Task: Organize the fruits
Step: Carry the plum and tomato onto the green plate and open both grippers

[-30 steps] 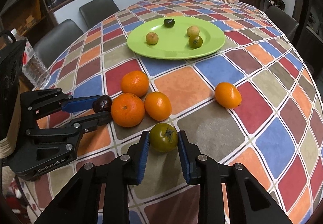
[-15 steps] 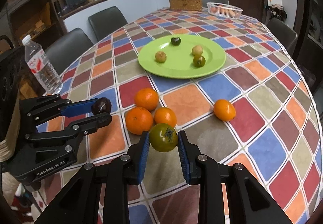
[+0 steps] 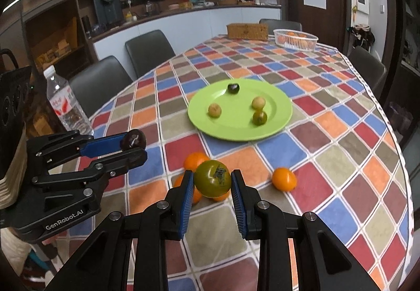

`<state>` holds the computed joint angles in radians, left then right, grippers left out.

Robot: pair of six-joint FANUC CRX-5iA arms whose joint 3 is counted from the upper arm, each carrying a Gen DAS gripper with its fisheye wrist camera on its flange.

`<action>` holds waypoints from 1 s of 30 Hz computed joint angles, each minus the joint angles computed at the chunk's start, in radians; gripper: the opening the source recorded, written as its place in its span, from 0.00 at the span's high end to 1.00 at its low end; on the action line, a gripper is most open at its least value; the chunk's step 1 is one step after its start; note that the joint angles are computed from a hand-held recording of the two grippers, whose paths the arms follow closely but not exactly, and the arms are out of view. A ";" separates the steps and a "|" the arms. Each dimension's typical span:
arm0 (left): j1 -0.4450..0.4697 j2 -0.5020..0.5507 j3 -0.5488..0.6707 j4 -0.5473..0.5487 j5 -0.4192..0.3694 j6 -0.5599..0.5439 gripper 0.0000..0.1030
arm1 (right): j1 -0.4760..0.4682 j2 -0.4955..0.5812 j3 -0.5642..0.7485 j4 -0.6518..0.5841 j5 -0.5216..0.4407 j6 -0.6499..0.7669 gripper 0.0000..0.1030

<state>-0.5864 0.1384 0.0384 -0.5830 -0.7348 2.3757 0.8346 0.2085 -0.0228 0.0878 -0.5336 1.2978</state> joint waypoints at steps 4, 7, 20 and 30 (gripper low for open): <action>-0.003 0.012 0.031 -0.019 -0.006 0.005 0.74 | -0.012 0.010 0.023 -0.005 0.011 0.015 0.71; 0.002 0.025 0.055 -0.017 -0.004 -0.002 0.74 | -0.021 0.022 0.047 -0.012 0.019 0.024 0.71; 0.077 0.061 0.112 0.043 0.027 -0.059 0.74 | -0.049 0.114 0.206 -0.043 -0.010 0.103 0.71; 0.164 0.102 0.146 0.145 0.063 -0.170 0.75 | -0.062 0.225 0.376 -0.073 -0.075 0.166 0.71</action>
<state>-0.4225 0.2403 0.1846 -0.4378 -0.6723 2.2057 0.7721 0.4336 0.3529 0.0150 -0.6088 1.4642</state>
